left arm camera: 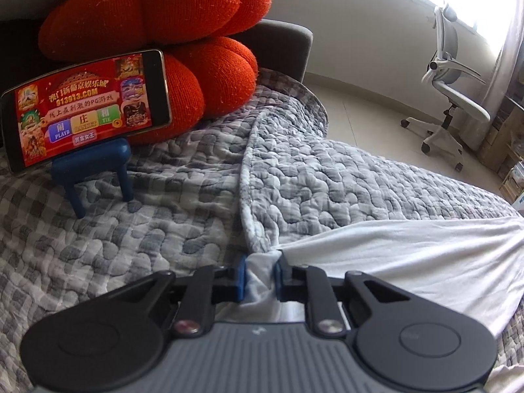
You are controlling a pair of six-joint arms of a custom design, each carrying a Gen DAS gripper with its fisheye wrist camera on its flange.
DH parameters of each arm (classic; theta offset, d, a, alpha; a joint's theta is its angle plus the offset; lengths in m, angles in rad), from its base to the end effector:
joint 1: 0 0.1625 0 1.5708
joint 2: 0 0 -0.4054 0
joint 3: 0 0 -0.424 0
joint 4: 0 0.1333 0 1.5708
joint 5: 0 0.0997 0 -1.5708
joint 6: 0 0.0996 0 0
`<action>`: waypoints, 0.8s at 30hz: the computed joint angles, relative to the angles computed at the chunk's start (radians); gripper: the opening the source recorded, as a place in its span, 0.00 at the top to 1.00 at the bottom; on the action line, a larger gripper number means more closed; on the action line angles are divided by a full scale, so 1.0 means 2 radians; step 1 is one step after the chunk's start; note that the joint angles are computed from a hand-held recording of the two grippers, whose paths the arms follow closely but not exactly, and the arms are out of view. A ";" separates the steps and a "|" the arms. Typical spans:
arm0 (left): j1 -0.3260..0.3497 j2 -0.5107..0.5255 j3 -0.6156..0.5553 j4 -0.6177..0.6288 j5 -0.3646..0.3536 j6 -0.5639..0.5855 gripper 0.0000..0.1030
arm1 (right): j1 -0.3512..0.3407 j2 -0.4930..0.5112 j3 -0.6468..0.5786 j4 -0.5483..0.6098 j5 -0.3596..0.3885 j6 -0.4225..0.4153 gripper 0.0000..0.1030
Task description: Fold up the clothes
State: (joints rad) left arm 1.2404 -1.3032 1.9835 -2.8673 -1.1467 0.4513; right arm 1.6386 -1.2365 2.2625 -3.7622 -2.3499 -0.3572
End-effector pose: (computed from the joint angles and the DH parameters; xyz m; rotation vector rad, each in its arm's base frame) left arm -0.0203 -0.5963 0.2703 0.8192 2.4519 -0.7857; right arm 0.0941 -0.4519 0.2465 -0.1053 -2.0337 1.1656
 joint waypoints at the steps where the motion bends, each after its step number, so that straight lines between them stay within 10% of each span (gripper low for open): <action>1: 0.000 0.000 0.002 -0.005 0.000 0.004 0.84 | 0.013 -0.002 -0.001 -0.012 -0.012 -0.021 1.00; 6: 0.003 0.003 0.009 -0.029 -0.004 -0.001 0.84 | 0.045 -0.028 0.002 -0.006 -0.031 -0.071 1.00; 14: 0.003 0.004 0.014 -0.040 -0.001 0.000 0.83 | -0.065 -0.052 0.014 0.097 0.097 0.056 0.84; 17: 0.003 0.005 0.013 -0.042 0.000 -0.002 0.83 | -0.095 -0.045 0.006 0.122 0.146 0.094 0.62; 19: 0.001 0.005 0.018 -0.051 0.003 0.003 0.83 | -0.076 -0.015 -0.007 0.096 0.116 0.047 0.67; 21: 0.000 0.003 0.020 -0.058 0.001 0.004 0.84 | -0.058 0.003 -0.018 0.082 0.092 0.007 0.99; 24: 0.000 -0.003 0.025 -0.069 -0.006 -0.002 0.84 | -0.025 0.039 -0.041 0.030 0.030 -0.069 0.99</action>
